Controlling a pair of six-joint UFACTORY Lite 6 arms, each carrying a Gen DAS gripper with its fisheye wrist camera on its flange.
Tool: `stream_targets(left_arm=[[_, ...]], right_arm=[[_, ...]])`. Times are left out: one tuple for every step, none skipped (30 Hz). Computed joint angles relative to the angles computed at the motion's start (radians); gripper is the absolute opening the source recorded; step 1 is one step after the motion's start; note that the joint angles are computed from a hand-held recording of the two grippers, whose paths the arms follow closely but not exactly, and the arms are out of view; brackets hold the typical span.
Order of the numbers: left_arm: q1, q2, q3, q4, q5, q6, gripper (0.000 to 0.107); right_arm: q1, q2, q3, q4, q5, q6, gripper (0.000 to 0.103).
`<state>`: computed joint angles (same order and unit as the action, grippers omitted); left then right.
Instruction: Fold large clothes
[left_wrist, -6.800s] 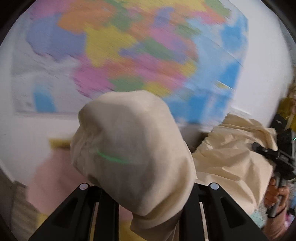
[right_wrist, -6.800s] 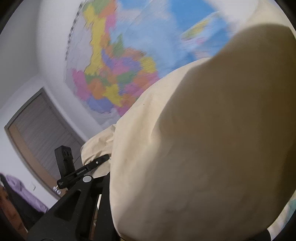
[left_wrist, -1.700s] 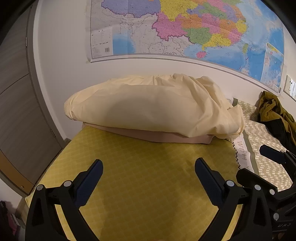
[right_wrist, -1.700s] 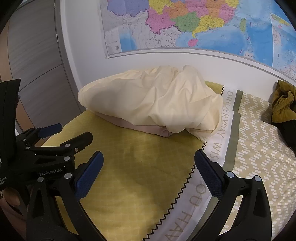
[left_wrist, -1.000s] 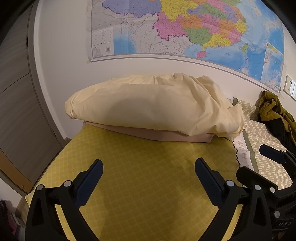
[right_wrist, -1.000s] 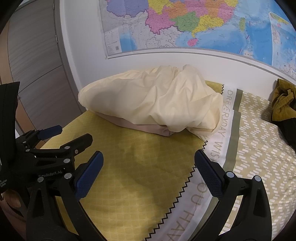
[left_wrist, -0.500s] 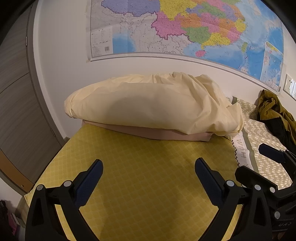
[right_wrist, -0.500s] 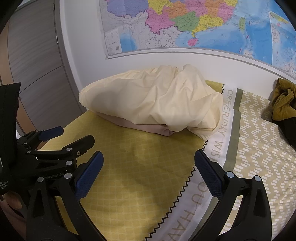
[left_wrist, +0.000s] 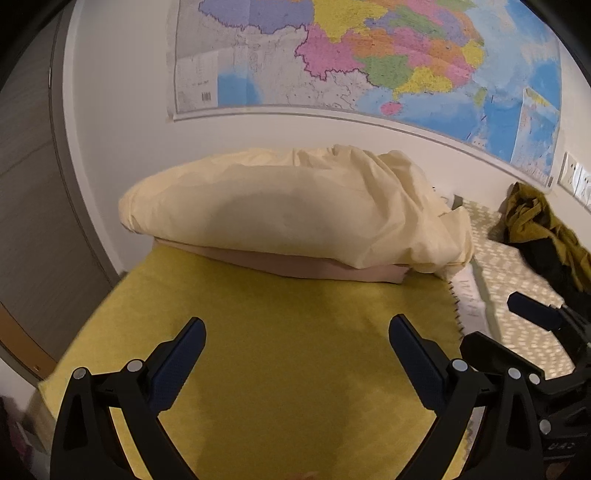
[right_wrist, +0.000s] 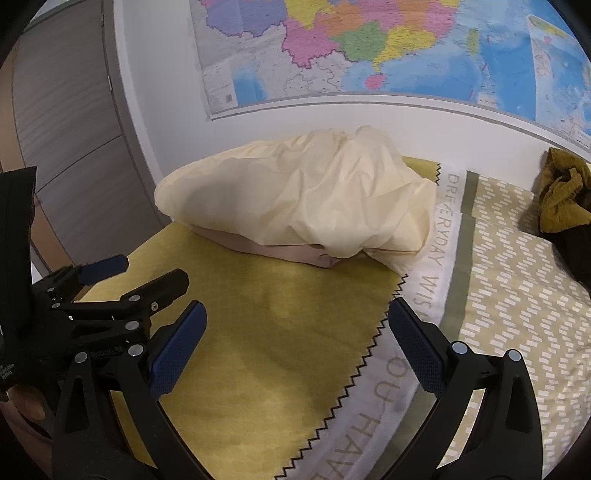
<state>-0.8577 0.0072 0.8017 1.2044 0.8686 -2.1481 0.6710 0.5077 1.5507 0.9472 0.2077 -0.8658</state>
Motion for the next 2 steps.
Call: stream_targets(left_arm=[[-0.001, 0.004, 0.006, 0.005, -0.005, -0.001, 0.096], [0.003, 0.002, 0.008, 0.017, -0.03, -0.004, 0.096]], right_arm=[[-0.006, -0.011, -0.013, 0.012, -0.009, -0.007, 0.097], [-0.016, -0.017, -0.02, 0.022, -0.009, -0.011, 0.097]])
